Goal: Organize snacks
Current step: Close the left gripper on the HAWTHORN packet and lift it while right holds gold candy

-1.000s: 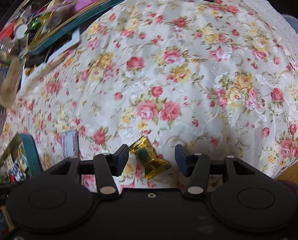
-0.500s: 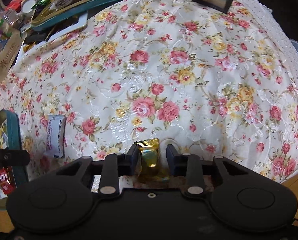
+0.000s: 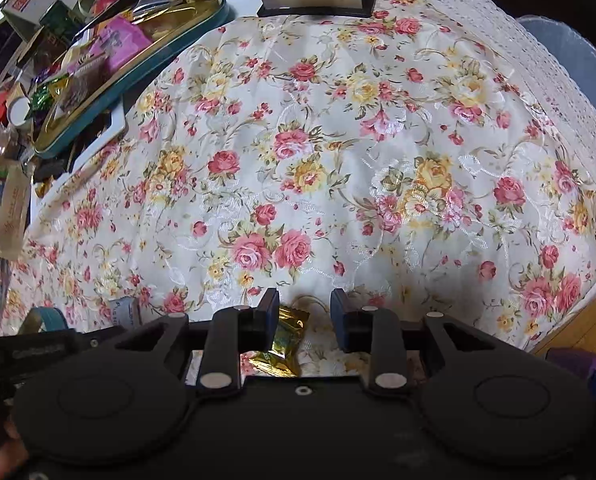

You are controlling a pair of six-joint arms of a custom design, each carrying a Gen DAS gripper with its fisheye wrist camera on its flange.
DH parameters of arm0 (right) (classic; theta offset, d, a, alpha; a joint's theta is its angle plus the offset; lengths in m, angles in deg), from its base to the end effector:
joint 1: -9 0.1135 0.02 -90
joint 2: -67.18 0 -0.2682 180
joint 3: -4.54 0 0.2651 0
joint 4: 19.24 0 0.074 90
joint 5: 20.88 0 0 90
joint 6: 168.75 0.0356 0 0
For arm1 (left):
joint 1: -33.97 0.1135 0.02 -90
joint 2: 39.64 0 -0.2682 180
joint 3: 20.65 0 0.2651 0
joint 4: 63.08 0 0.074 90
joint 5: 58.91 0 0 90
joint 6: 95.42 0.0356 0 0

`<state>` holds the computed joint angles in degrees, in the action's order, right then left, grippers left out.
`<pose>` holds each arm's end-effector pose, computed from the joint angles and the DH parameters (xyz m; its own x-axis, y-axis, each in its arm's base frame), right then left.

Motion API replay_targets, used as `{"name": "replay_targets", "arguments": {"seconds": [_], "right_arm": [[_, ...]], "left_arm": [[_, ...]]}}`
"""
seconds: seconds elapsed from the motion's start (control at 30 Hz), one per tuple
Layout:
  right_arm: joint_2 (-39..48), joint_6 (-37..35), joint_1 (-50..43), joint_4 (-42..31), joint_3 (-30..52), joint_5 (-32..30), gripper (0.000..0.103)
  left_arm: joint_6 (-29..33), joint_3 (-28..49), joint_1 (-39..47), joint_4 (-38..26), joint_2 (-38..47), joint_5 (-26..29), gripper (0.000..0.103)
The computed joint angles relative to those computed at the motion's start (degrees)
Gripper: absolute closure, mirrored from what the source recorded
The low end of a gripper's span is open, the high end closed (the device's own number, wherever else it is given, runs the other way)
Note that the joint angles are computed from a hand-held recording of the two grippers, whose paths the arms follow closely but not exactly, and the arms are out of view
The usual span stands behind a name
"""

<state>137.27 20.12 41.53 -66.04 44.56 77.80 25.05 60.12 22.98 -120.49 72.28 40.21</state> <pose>0.1571 0.0938 0.1265 -0.3701 0.9224 -0.1102 0.8888 0.3861 0.2471 0.3423 -0.0722 0.1161 -0.7484 0.6554 -0.1020 0.6632 0.7381 -0.1238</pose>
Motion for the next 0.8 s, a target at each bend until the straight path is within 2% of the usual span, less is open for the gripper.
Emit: {"name": "replay_targets", "arguments": {"seconds": [0.17, 0.37, 0.53, 0.67, 0.8], "right_arm": [[-3.97, 1.41, -0.01, -1.00, -0.99, -1.08, 0.071], [-5.90, 3.97, 1.04, -1.62, -1.31, -1.27, 0.066], [-5.90, 5.61, 1.57, 0.61, -2.24, -3.67, 0.063], [-5.36, 6.21, 1.69, 3.24, -2.78, -5.44, 0.062], [-4.39, 6.22, 2.20, 3.17, -2.23, -5.08, 0.062]], "left_arm": [[-1.38, -1.59, -1.89, 3.27, 0.88, -2.56, 0.074], [-1.38, -3.13, -2.29, 6.24, -0.28, -3.10, 0.074], [-0.02, -1.32, -0.39, 3.58, -0.24, -1.90, 0.073], [-0.59, -2.47, -1.02, 6.38, -0.05, -3.72, 0.073], [-2.17, -2.02, -1.65, 6.40, 1.10, -3.96, 0.072]]}}
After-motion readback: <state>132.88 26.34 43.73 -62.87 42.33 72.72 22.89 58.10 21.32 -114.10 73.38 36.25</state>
